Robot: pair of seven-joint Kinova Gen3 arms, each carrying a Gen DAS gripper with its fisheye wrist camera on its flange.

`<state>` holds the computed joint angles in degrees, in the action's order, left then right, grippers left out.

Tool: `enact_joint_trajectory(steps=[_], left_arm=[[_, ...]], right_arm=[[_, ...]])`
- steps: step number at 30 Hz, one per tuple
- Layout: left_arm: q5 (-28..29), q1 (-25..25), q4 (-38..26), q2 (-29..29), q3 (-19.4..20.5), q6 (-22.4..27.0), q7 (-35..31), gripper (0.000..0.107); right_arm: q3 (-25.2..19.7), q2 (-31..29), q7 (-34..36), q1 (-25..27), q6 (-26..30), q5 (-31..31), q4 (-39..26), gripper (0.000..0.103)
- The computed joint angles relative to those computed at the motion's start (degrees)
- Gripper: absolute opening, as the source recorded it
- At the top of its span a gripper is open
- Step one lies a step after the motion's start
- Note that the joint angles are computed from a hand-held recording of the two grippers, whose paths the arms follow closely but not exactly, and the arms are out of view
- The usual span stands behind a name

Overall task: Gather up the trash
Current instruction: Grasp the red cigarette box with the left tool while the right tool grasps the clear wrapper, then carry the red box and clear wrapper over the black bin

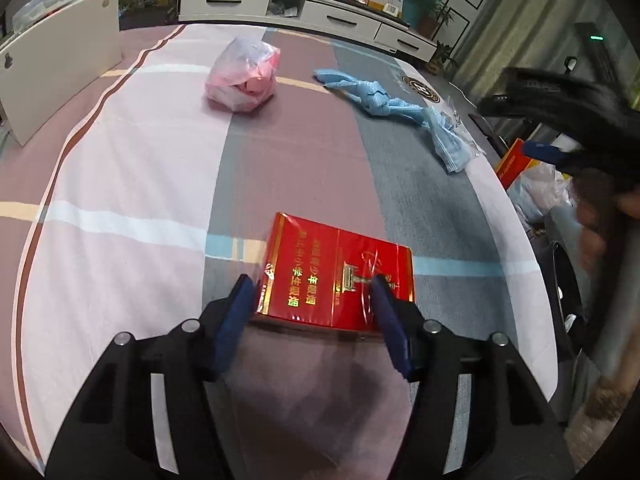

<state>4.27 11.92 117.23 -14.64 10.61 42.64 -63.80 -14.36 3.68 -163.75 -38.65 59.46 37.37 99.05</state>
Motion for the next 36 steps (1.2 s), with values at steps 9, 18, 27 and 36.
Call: enact_joint_trajectory(steps=[9,18,27,36], left_arm=[[-0.91,-0.93,1.37,-2.16,1.17,-1.95,1.78,0.058],[-6.0,-2.73,1.46,-8.81,5.89,-2.22,5.7,0.058],[-5.16,-3.97,1.07,-13.64,4.55,-2.38,5.65,0.058],[-3.34,-6.42,1.3,-18.44,3.3,-2.55,4.57,0.058]], right_arm=[[4.83,12.46,3.12,-5.66,4.59,6.64,-4.34,0.065],[5.83,10.5,2.37,-6.62,3.63,6.35,-2.2,0.015],[0.16,-0.51,-6.7,-6.85,4.58,10.8,2.82,0.012],[-9.2,-8.81,-14.46,-6.32,5.94,14.12,6.97,0.013]])
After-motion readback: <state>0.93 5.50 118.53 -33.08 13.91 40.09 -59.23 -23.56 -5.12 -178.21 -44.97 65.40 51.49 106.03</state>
